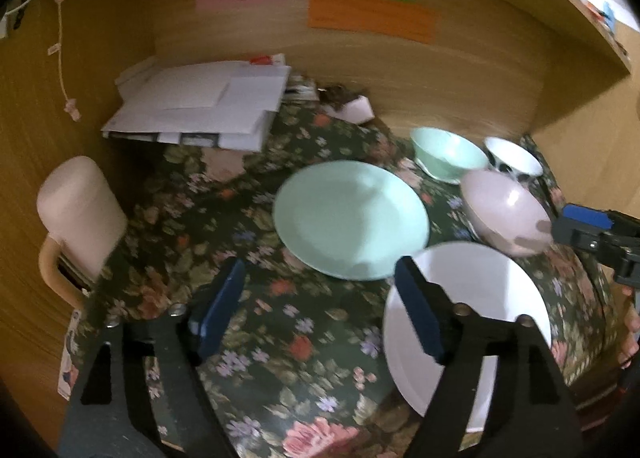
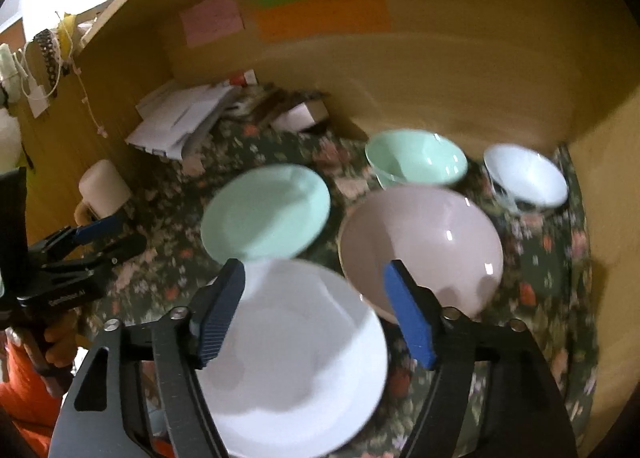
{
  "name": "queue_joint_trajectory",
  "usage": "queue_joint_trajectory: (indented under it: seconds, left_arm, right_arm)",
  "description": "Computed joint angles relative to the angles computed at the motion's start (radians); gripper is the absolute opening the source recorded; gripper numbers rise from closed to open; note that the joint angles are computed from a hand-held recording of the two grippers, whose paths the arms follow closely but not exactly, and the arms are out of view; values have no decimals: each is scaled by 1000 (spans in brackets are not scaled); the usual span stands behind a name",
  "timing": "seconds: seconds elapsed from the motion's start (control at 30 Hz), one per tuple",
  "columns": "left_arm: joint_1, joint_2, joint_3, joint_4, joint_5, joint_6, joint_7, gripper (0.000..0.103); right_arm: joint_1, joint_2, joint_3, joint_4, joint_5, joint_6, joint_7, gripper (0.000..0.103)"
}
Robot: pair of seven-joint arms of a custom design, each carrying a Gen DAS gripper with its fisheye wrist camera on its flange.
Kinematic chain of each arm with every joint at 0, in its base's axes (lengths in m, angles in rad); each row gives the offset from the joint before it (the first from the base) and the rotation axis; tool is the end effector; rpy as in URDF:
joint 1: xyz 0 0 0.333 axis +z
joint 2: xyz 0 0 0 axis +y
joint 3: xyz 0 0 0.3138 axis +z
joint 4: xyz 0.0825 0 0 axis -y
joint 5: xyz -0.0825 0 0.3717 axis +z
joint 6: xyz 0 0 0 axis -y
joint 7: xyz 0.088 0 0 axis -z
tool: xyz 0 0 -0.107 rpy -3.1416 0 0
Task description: Organize plates and bowls
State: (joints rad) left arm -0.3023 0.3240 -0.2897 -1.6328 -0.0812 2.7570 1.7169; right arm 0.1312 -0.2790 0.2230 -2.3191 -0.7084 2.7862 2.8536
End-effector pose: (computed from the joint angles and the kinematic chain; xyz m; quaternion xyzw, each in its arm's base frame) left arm 0.5892 -0.3578 0.5367 -0.4186 0.8155 -0.3693 0.1526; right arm 0.4520 0.2069 0.5289 -0.5266 0.7399 -0.2469 0.3382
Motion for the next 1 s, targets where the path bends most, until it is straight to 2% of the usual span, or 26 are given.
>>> queue_joint_trajectory:
  seconds: [0.23,0.47,0.5,0.57,0.83,1.0]
  left_arm:
    - [-38,91,57,142,103,-59,-79,83]
    - [-49,206,58,294,136,-146,-84,83]
    - [-68,221,79,322,156,-177,-118,83]
    - [-66,269,72,385,150,-222,-112,83]
    - [-75,420,70,595,120,-356,-111,83]
    - [-80,496,68,707,101,-416,-106,81]
  right_arm:
    - [33,109,-55,105,59,2,-139,72]
    - [89,248,-129,220,256,-16,-360,72]
    - [94,269,-136,241,282,-26,-388,72]
    - [103,318,-151,289,345,-47,-463,72]
    - [97,473,-176,448,608,-141,-710,71]
    - [91,535,-183,526,698,-207,-783,59]
